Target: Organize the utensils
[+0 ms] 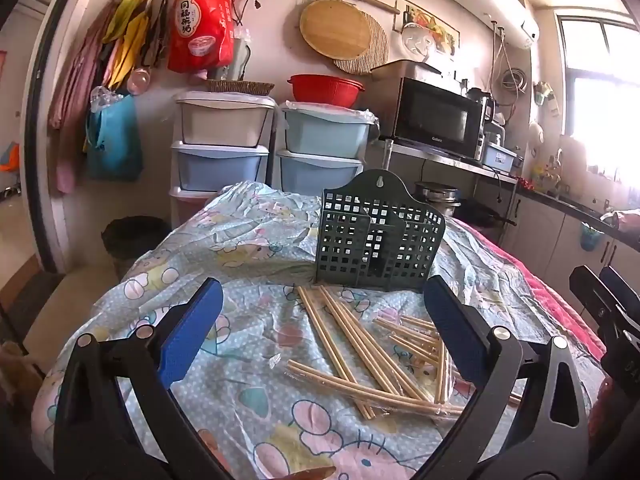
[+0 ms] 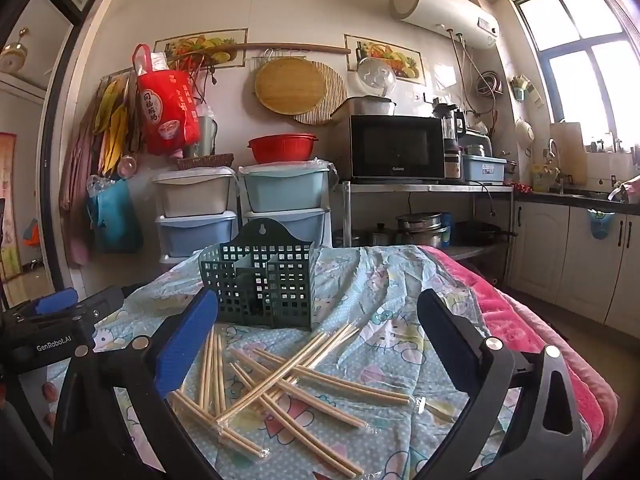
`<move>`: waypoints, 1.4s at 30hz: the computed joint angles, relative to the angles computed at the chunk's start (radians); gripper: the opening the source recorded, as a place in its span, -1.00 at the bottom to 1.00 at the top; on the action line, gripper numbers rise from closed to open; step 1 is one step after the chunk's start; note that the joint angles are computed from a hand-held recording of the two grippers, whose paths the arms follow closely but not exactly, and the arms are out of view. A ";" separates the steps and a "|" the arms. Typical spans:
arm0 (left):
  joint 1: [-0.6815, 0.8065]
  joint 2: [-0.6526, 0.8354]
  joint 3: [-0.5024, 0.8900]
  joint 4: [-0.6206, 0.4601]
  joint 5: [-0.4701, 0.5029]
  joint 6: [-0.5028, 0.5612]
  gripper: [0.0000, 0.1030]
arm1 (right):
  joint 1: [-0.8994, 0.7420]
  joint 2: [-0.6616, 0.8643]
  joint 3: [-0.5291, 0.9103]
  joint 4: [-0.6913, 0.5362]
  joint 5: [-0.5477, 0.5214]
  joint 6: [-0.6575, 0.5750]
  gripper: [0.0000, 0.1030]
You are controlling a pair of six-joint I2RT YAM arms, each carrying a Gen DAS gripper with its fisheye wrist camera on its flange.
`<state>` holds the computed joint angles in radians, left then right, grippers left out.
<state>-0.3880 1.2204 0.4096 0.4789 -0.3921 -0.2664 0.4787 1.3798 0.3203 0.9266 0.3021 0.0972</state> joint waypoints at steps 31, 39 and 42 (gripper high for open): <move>-0.004 -0.016 -0.001 -0.014 0.003 -0.007 0.80 | 0.011 0.038 -0.002 0.035 0.010 0.002 0.88; 0.012 -0.014 -0.002 -0.018 0.023 -0.018 0.80 | 0.013 0.033 0.010 0.000 0.001 -0.004 0.88; 0.035 -0.013 0.004 -0.038 0.046 -0.032 0.80 | 0.013 0.032 0.027 -0.036 -0.019 -0.013 0.88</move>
<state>-0.3526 1.2073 0.4137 0.4409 -0.3456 -0.2980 0.4918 1.4117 0.3470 0.8910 0.2834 0.0839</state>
